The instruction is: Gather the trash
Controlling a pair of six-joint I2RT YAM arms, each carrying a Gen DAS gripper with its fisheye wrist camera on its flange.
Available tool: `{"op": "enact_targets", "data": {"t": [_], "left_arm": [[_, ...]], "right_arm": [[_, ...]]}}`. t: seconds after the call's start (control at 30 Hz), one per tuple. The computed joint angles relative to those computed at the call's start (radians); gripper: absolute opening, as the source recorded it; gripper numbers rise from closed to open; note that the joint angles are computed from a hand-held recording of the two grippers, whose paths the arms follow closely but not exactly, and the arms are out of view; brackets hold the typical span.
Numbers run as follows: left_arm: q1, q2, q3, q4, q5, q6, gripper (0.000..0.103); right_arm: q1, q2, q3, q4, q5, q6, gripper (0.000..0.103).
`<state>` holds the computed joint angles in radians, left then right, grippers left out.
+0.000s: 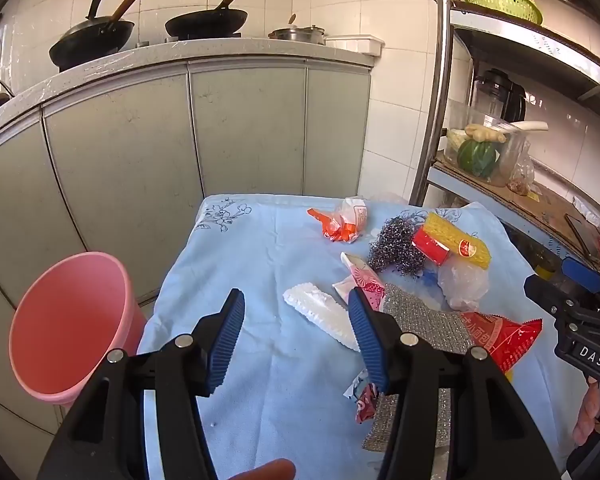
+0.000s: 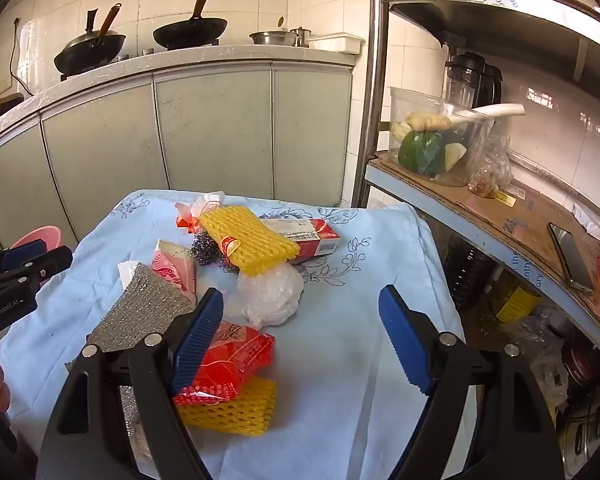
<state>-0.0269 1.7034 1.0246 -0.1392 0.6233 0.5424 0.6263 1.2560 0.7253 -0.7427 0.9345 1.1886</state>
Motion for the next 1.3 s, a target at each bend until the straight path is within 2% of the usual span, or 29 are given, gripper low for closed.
{"op": "enact_targets", "data": {"t": [0.47,0.67,1.3], "left_arm": [[0.009,-0.01,-0.006,-0.003,0.014,0.001,0.054],[0.016,-0.026,-0.003,-0.016,0.03,0.002,0.054],[0.031,-0.062,-0.027,-0.013,0.057,0.013,0.054]], "right_arm": [[0.001,0.016,0.007,0.01,0.008,-0.004,0.08],[0.014,-0.004,0.025,-0.036,0.015,0.006,0.08],[0.043,0.015,0.04,-0.066,0.039,0.036,0.08]]}}
